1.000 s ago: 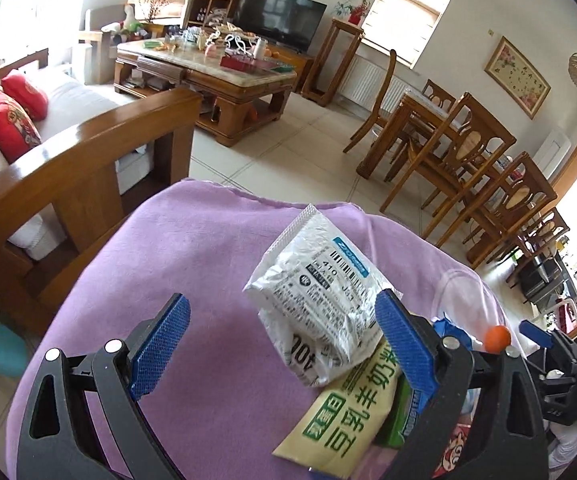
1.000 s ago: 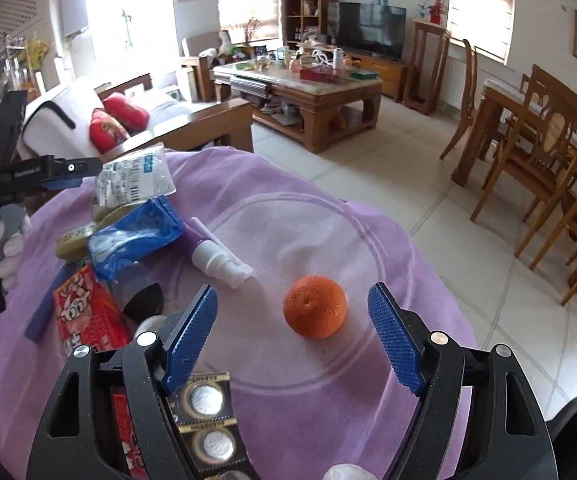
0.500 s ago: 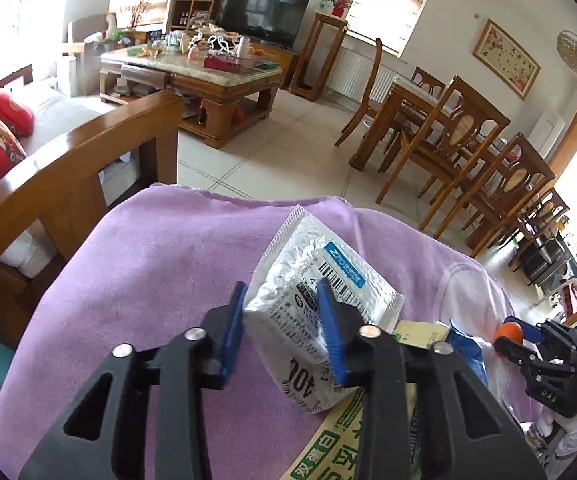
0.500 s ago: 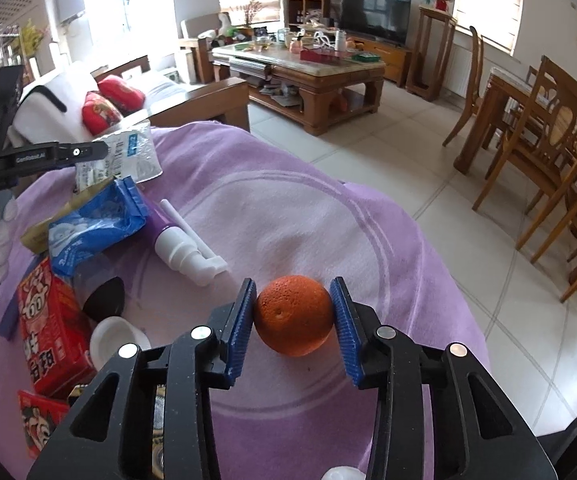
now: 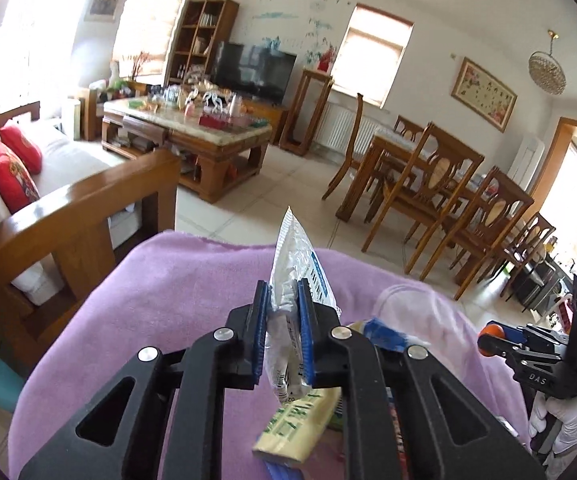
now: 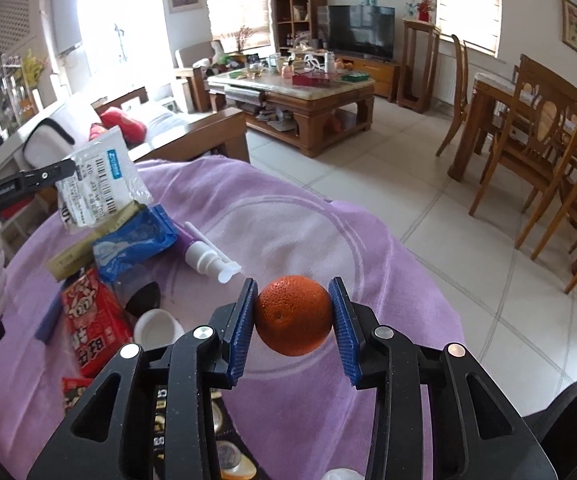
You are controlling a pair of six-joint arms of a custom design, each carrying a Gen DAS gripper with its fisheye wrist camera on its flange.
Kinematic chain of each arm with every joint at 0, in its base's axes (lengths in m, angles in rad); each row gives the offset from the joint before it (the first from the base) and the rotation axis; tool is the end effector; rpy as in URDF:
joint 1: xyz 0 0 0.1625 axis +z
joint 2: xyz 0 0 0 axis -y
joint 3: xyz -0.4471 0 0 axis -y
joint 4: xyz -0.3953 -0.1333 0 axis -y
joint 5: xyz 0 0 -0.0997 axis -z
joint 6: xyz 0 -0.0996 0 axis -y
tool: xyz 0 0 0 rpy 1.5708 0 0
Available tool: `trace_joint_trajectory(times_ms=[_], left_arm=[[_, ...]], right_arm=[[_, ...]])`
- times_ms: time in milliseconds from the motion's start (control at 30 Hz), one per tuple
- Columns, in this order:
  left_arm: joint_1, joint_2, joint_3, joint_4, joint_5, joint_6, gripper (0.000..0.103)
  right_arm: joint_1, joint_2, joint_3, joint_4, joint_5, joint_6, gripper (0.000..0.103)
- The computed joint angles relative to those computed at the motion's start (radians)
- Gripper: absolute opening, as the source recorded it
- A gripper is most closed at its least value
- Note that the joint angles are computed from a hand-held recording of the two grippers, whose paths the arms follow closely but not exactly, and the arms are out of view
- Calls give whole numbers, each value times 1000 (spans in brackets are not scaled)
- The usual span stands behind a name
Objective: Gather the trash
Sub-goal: 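Grasp the white sachet with the left tool while the right tool grasps the orange, then carry the sachet and orange over the black bin and open both tools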
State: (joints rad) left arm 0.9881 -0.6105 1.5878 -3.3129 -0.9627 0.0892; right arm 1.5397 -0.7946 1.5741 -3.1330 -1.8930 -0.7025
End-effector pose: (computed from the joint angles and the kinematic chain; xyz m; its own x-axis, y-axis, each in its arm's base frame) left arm -0.2352 -0.7025 0.1012 -0.8640 0.1745 -0.4722 0.4759 0.5892 -0.6529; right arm 0.0790 -0.7345 0.2070 -0.7325 -0.2650 0.6270 -0.5913 0.7041 -0.3932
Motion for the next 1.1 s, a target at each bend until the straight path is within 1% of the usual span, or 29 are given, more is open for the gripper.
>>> trace_joint_trajectory(times_ms=[67, 267, 433, 533, 600, 667, 833, 967, 1100], left_arm=[[-23, -24, 40, -43, -8, 10, 14], [-93, -47, 97, -80, -42, 18, 14], [-159, -31, 122, -98, -79, 37, 15], [-200, -3, 126, -109, -98, 54, 15], [-228, 22, 123, -115, -116, 66, 15], [-258, 53, 111, -118, -132, 79, 15], [-306, 118, 81, -122, -179, 105, 15], [-333, 174, 41, -92, -225, 107, 15], [-349, 229, -11, -48, -249, 105, 15]], right_arm=[[5, -35, 45, -37, 17, -5, 37], [7, -157, 203, -145, 102, 9, 37], [-25, -295, 365, -243, 195, 44, 37], [-72, -396, 477, -302, 262, 72, 37], [-101, -457, 533, -338, 292, 88, 37], [-139, -519, 592, -374, 325, 100, 37], [-276, -688, 726, -452, 423, 136, 37], [-409, -801, 785, -450, 512, 163, 37], [-542, -873, 820, -434, 613, 188, 37]])
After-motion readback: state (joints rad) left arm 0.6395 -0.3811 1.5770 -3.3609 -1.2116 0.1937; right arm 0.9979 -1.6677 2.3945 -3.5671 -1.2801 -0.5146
